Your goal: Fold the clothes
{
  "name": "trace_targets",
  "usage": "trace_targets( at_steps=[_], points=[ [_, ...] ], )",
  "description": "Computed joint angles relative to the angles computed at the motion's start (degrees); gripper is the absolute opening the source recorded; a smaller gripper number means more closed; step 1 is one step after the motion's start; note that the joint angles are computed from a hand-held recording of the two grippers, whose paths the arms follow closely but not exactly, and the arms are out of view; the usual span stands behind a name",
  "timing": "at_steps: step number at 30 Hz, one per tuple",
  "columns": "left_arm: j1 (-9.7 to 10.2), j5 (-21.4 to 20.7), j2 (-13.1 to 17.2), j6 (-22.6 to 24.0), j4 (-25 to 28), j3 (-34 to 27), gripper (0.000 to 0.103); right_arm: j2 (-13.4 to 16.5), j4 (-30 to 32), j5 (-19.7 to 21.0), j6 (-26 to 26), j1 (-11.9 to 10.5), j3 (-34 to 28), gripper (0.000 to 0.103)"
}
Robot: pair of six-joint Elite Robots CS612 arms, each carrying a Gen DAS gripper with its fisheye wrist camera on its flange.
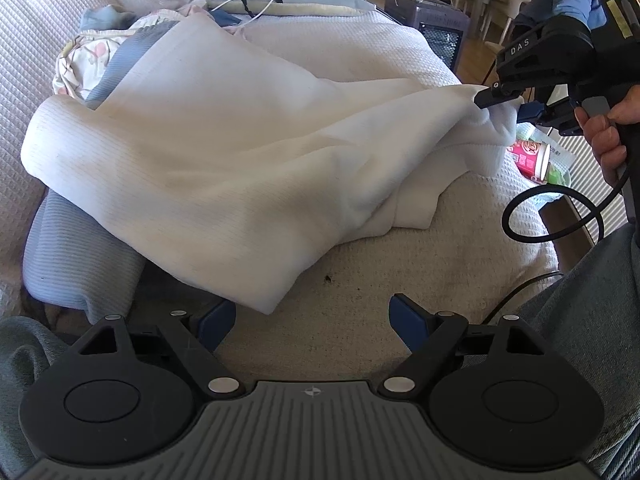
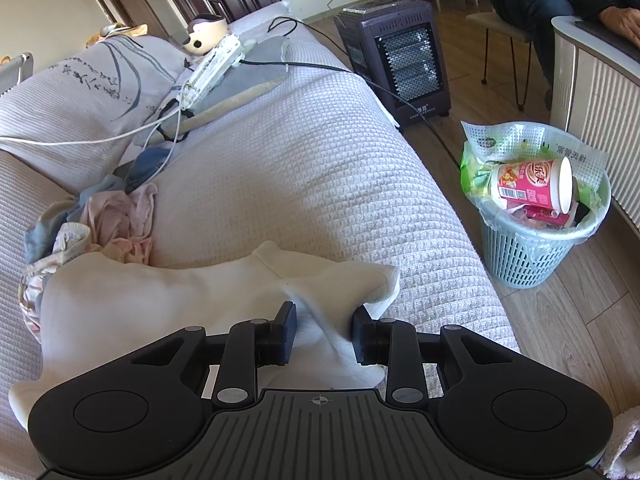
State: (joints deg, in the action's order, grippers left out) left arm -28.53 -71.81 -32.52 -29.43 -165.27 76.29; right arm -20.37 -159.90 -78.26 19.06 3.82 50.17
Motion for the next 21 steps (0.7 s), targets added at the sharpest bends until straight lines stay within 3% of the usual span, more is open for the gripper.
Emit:
trace_targets(
  at_steps=[11,15,21],
  points=[
    [-0.08,0.2,0.9,-0.3,1.0,-0.7,0.086,-0.1,-0.3,0.2,-0.1,0.0,0.2,0.032],
    [-0.36,1.0,1.9,1.5,1.6,-2.2,0.087,-0.1,-0.3,0.2,-0.1,0.0,0.2,0.032],
    [-0.5,1.5,3.1,0.6,3.5,-4.4,0.094,-0.1,-0.5,0.4,-0.1,0.0,0.2,0.032]
  ],
)
